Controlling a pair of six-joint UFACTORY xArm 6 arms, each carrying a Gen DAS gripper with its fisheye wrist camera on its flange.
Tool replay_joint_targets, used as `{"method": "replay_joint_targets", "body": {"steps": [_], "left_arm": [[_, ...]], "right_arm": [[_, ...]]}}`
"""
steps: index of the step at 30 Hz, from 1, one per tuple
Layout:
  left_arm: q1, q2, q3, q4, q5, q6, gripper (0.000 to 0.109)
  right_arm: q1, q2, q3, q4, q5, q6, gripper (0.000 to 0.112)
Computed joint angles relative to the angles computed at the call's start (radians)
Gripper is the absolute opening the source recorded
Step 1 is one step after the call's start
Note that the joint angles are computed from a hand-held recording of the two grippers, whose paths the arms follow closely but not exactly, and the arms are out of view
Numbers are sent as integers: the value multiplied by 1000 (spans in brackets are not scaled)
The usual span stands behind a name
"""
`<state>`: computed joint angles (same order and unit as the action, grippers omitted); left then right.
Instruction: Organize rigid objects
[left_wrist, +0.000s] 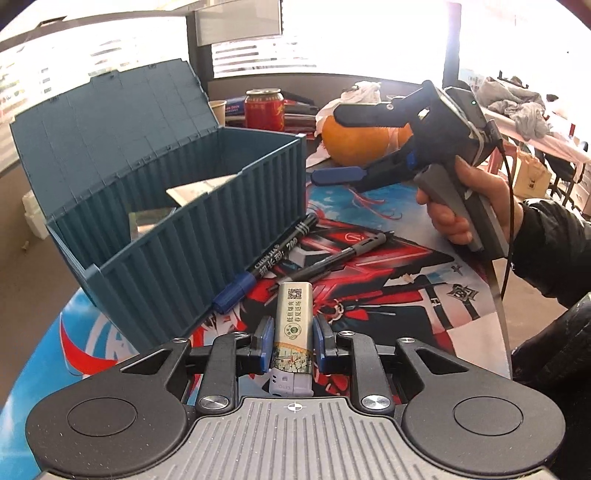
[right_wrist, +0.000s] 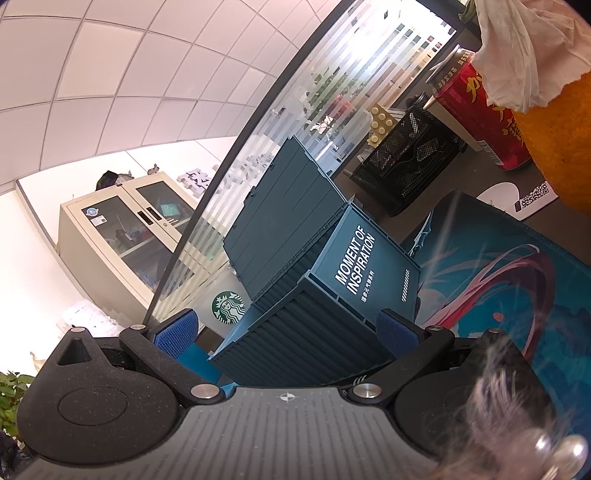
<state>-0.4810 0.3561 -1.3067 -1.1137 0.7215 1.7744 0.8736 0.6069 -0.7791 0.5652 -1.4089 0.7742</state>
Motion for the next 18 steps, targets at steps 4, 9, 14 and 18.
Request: {"method": "replay_joint_targets", "body": {"steps": [4, 9, 14, 18], "left_arm": [[0, -25, 9, -1, 3, 9, 21], [1, -58, 9, -11, 4, 27, 21], [3, -59, -37, -5, 4, 17, 21], [-3, -48, -84, 15, -10, 14, 21]], "right_arm": [[-1, 1, -2, -2, 1, 0, 103], [-1, 3, -5, -1, 1, 0, 103], [-2, 8, -13, -5, 2, 0, 103], [-2, 10, -18, -5, 2, 1, 103]]}}
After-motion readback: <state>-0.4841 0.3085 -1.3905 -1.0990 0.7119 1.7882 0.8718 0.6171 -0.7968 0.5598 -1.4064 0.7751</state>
